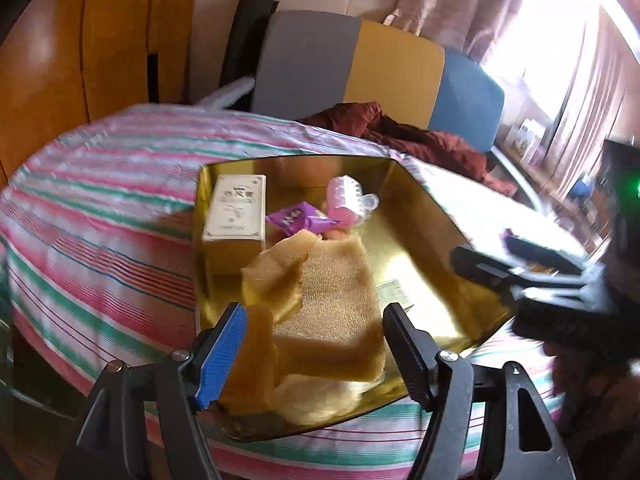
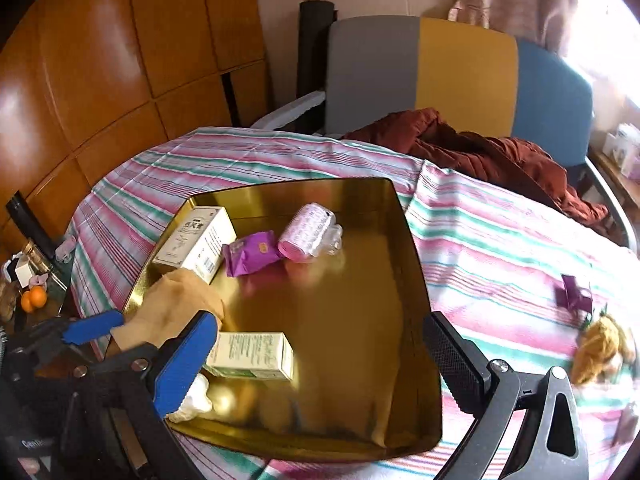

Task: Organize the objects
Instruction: 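Carry the sponge and purple pack to the gold tray and release both, then move both tools back over the remaining items on the cloth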

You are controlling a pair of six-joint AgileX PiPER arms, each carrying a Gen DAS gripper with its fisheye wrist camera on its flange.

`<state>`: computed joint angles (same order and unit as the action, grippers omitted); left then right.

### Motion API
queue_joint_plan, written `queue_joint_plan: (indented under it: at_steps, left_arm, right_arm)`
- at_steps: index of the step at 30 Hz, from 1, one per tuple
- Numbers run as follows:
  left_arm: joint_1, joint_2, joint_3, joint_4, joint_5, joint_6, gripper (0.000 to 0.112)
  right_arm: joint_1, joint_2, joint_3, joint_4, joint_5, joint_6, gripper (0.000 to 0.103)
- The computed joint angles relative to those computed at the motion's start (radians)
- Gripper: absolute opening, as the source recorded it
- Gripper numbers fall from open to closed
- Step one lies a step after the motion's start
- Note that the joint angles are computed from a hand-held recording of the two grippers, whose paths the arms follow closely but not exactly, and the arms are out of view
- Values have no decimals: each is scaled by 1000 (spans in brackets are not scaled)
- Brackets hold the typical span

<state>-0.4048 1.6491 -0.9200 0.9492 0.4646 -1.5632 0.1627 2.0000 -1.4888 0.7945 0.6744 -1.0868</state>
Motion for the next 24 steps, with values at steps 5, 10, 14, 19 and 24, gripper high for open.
queue_joint_plan:
  at_steps: [5, 10, 14, 19, 24]
  left_arm:
    - [20, 85, -61, -35, 14, 66, 62]
    - [30, 142, -131, -69, 28, 140, 62]
    - [36, 97, -86, -80, -26, 127, 62]
    - [18, 28, -16, -27, -20, 14, 71]
    - [4, -30, 25, 14, 5, -61, 71]
  right_arm:
    - [-19, -17, 34, -3, -4, -3, 103]
    - [-30, -41, 80, 6, -21, -31, 103]
    - [-44, -49, 93, 22, -21, -42, 103]
    - [-55, -52, 103, 45, -18, -62, 103]
    - [-61, -70, 132, 79, -28, -102, 103]
